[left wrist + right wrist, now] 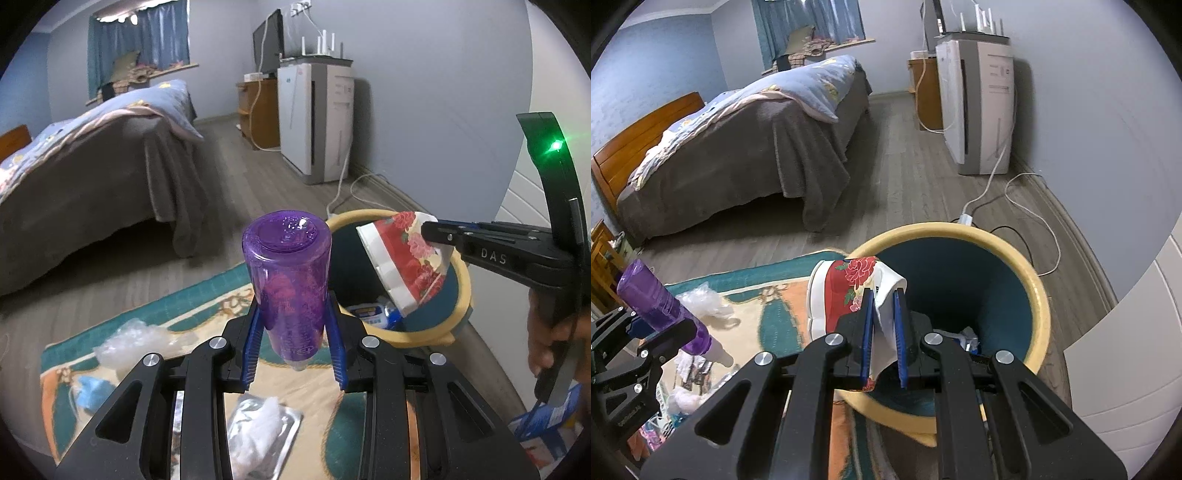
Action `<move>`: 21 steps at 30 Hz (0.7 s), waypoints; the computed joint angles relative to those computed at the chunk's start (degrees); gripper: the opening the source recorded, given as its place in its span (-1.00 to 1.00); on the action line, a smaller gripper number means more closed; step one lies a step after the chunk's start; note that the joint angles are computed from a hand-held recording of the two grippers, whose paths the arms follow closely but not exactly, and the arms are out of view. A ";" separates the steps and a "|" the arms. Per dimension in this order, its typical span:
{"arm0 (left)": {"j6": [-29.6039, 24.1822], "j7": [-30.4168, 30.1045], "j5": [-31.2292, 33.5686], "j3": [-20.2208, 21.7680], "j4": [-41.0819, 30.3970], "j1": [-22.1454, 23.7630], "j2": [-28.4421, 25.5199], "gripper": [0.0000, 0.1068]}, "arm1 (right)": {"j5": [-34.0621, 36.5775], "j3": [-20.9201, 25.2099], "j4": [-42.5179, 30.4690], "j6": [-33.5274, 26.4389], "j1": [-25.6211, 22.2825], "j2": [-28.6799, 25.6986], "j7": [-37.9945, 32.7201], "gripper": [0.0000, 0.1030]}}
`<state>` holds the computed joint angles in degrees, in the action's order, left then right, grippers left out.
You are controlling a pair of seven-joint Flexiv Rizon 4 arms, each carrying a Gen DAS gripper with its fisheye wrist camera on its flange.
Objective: Collect trash
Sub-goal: 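Carry the red-and-white cup into the bin and release it with the right gripper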
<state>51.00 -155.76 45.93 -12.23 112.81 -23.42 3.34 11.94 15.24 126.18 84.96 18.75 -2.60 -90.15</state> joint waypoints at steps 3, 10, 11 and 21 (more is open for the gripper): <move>1.62 0.85 -0.12 0.10 -1.46 0.16 -1.99 -0.38 | -1.64 -1.14 -0.23 0.38 -0.53 -1.01 1.10 -0.80; 6.02 5.92 -1.01 2.10 -7.13 -1.53 -8.58 -0.38 | -6.89 -3.14 -0.10 1.84 -2.94 -3.25 5.20 -0.80; 7.14 6.88 -1.72 2.59 -7.98 -1.82 -9.79 -0.38 | -7.43 -3.22 -0.13 1.77 -3.39 -3.62 5.57 -0.80; 11.17 16.03 -8.29 7.50 -12.97 -5.26 -17.83 -0.36 | -11.06 -3.01 -0.06 0.59 -6.02 -6.22 8.57 -0.79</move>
